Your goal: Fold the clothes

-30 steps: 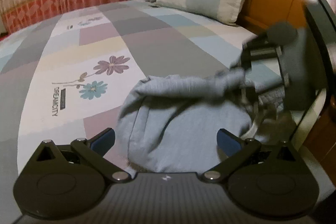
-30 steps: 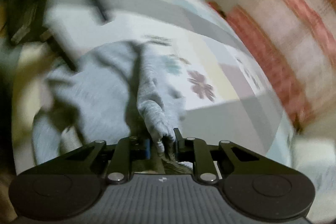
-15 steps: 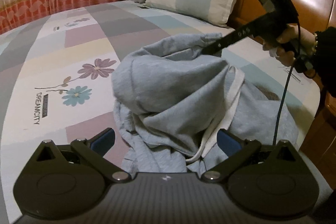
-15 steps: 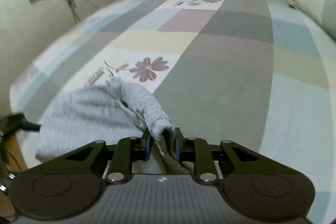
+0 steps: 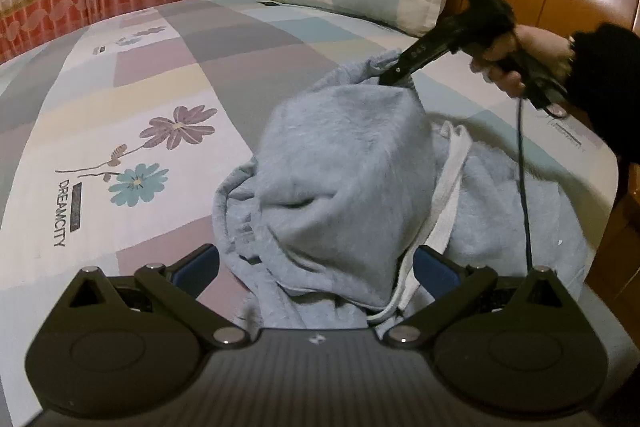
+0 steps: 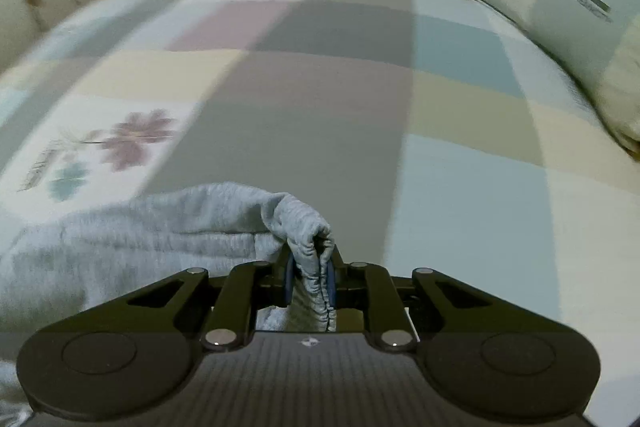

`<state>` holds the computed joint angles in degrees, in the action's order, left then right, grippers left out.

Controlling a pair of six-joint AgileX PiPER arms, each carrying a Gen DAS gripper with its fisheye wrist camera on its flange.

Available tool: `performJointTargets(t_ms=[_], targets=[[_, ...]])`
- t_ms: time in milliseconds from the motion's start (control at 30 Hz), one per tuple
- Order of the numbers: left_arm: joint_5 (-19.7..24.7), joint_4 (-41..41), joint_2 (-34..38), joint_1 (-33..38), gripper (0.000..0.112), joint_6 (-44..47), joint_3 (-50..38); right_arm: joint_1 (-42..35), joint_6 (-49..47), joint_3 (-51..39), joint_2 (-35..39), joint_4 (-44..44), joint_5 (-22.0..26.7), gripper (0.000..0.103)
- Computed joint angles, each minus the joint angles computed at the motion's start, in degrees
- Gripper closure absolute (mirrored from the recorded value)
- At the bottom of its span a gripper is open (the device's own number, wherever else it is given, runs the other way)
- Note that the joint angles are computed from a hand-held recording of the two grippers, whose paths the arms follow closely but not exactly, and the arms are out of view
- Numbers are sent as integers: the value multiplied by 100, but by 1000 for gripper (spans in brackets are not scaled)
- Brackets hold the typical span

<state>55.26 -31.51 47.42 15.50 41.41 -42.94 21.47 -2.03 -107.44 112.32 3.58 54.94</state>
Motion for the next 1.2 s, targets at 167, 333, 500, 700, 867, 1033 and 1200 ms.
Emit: performJointTargets(t_ms=[167,333,500,700,867,1033,1200], targets=[[-91,-31,142,-5,10,41,-17,-35,681,-1225,882,-1188,706,85],[-193,-64,259,-45,10,86,-29,-242,1020,-1967,1370,-1930,1185,85],[-331,91,316,-311,10,-157,-25,-841,858,-1367,979,-1128,952,75],[-349,376,205,-596,10,-550,-65,-1497,-67,1475,-965,671,-390,62],[-227,616,-34,-884,10,-1005,-68,-2202,-1085,3536,-2473,2225,-468,59],[-229,1360,-364,-1707,10,-2088,3,-3013,-1738,5757,-4252,3321,-388,54],[-214,2537,-605,-3030,10,-3814,105,-4300,-2944,7548,-5652,4766,252,52]])
